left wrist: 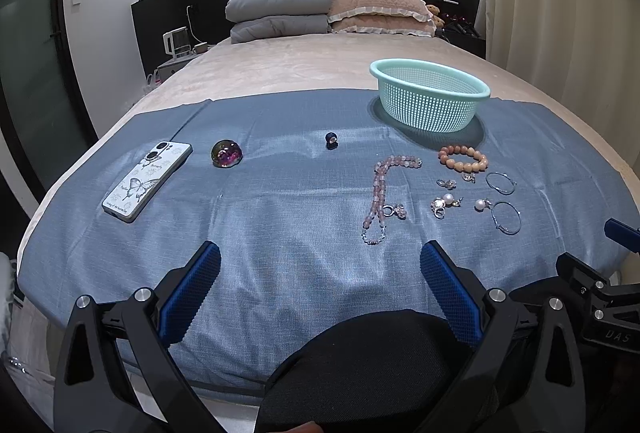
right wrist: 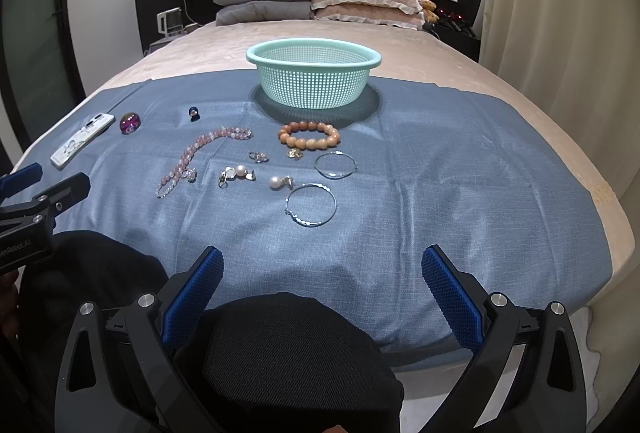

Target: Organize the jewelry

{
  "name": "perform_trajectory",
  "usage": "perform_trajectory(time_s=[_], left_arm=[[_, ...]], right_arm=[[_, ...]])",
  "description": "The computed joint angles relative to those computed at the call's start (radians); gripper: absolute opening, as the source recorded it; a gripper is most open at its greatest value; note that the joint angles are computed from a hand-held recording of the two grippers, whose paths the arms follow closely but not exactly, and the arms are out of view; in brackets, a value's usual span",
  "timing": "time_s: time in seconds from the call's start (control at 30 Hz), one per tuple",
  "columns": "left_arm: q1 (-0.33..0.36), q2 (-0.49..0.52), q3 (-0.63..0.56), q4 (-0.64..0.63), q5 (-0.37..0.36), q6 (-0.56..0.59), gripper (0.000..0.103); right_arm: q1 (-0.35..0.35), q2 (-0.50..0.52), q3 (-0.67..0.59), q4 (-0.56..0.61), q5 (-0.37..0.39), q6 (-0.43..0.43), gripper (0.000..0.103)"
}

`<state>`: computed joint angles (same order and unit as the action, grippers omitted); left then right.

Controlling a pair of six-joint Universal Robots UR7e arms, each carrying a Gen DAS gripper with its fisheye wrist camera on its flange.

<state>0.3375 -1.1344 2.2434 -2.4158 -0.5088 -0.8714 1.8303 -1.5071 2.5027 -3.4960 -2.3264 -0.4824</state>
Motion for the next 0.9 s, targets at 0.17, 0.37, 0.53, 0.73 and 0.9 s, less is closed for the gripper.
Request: perform_trajectory(time_s=[0.17,0.37,0.53,0.73,0.9], left_arm=[[0.002,-0.001,-0.001,-0.001,-0.004,0.003,0.098],[0.002,-0.001,-0.003,0.009,-0.005,-0.003,0.098],[0.002,0.002,-0.004,0.008,-0.007,-0.005,0.098],[0.007,0.005,-0.01,0.014,-0.016,-0.003,0.098],[0.018,0.007,-0.022,0.022,-0.036,0.009,0.098]], right_arm=[[0.002,0.001,0.0,-0.002,-0.001,0.001,0.095],[-0.002,-0.003,-0.001,0.003,0.006,-0.001,0.095],[-0.002,-0.004,-0.001,0.005,0.006,0.0,0.095],[-0.002,-0.003,-0.003,0.013,0.01,-0.003,0.095],[-0.005,-0.016,-0.009,0.064,0.014,0.005,0.095]])
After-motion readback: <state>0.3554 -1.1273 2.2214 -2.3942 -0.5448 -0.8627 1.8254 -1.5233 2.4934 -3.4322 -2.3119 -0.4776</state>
